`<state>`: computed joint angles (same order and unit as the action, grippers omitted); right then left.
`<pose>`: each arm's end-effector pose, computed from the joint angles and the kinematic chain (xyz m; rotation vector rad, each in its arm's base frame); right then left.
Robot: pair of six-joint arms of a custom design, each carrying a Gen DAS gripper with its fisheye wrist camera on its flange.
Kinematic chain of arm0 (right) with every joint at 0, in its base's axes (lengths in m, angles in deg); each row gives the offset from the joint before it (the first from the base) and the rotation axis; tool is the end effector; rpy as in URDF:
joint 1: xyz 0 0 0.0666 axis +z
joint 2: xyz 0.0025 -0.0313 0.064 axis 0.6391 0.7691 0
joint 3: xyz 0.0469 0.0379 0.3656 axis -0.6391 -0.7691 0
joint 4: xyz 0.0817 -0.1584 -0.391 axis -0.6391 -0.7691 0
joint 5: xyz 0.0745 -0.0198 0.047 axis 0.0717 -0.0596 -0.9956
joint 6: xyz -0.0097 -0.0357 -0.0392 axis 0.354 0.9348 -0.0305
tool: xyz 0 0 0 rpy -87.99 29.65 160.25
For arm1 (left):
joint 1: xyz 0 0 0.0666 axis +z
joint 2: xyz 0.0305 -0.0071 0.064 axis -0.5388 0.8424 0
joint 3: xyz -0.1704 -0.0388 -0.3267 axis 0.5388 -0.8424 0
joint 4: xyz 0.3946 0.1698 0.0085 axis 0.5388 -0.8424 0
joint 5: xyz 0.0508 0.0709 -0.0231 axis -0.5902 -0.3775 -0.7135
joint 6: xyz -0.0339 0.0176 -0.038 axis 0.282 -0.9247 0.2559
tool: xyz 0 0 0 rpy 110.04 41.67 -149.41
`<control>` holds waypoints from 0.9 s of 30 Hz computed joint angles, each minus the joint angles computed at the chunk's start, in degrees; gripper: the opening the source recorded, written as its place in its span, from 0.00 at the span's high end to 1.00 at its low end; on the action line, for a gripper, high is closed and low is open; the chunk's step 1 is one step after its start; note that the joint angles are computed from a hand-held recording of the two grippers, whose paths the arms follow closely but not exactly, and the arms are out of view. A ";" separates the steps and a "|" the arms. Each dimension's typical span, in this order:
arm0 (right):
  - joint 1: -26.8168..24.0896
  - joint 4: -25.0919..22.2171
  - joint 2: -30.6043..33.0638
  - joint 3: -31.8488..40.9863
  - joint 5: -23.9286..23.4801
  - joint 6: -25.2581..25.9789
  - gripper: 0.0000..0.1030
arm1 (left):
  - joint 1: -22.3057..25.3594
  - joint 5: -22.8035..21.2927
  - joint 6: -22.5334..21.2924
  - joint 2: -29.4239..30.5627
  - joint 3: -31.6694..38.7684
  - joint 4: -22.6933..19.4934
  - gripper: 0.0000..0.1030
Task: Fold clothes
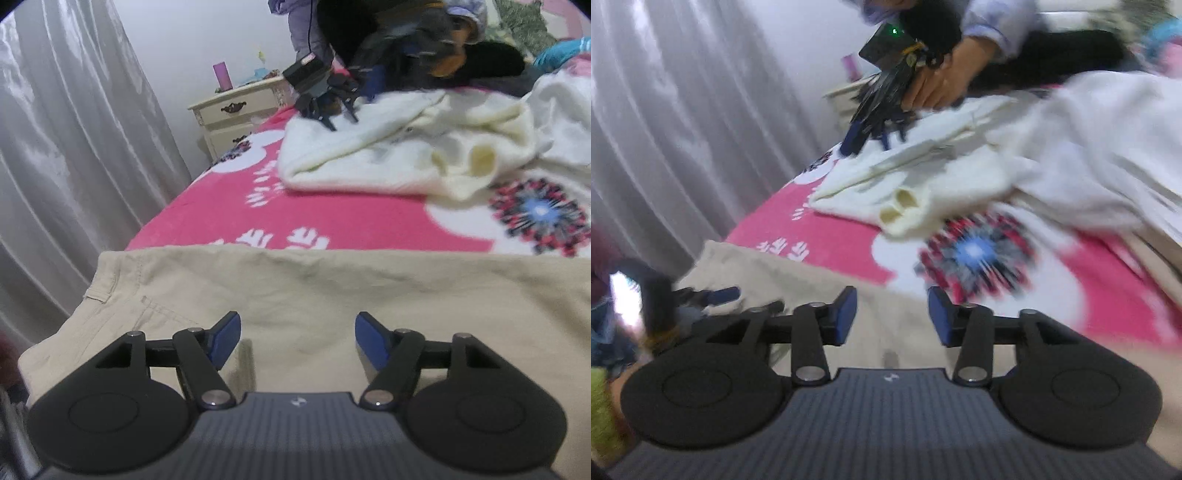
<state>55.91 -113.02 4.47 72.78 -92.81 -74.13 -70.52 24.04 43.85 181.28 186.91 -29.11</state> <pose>0.5428 0.1707 0.4341 -0.3551 2.2555 0.6611 0.5291 -0.3812 0.4114 -0.2226 2.3262 0.4585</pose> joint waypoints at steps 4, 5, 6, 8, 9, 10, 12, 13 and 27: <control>-3.32 -9.06 -12.28 -8.70 8.08 6.22 0.55 | -3.31 2.85 1.73 0.28 3.26 -0.07 0.32; -4.29 -11.30 -14.69 -10.15 11.00 8.44 0.54 | -4.19 4.45 2.04 0.46 4.05 0.31 0.32; -5.34 -12.90 -16.78 -11.43 13.56 10.60 0.54 | -5.12 6.49 2.32 0.81 4.98 0.66 0.32; -7.75 -15.17 -19.88 -13.21 18.29 14.20 0.52 | -7.06 11.08 3.46 2.07 7.24 1.26 0.32; -9.01 -15.95 -20.94 -13.89 20.65 15.97 0.52 | -8.01 14.21 3.87 2.91 8.56 1.84 0.32; -10.30 -16.33 -21.54 -14.44 23.00 17.85 0.52 | -8.90 17.56 4.29 3.80 9.84 2.54 0.32; -13.03 -17.05 -22.29 -15.22 26.33 20.95 0.52 | -10.41 26.20 5.70 5.26 11.42 5.49 0.32; -14.57 -18.31 -21.80 -14.81 25.36 21.17 0.51 | -10.88 31.37 6.94 5.93 11.96 7.35 0.32; -29.29 -23.65 -19.85 -15.43 1.03 10.54 0.44 | -15.08 50.48 23.73 25.10 36.60 4.68 0.27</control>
<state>26.62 -136.67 -15.38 57.34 -91.78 -63.59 -85.60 74.52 67.58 206.38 223.51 -24.43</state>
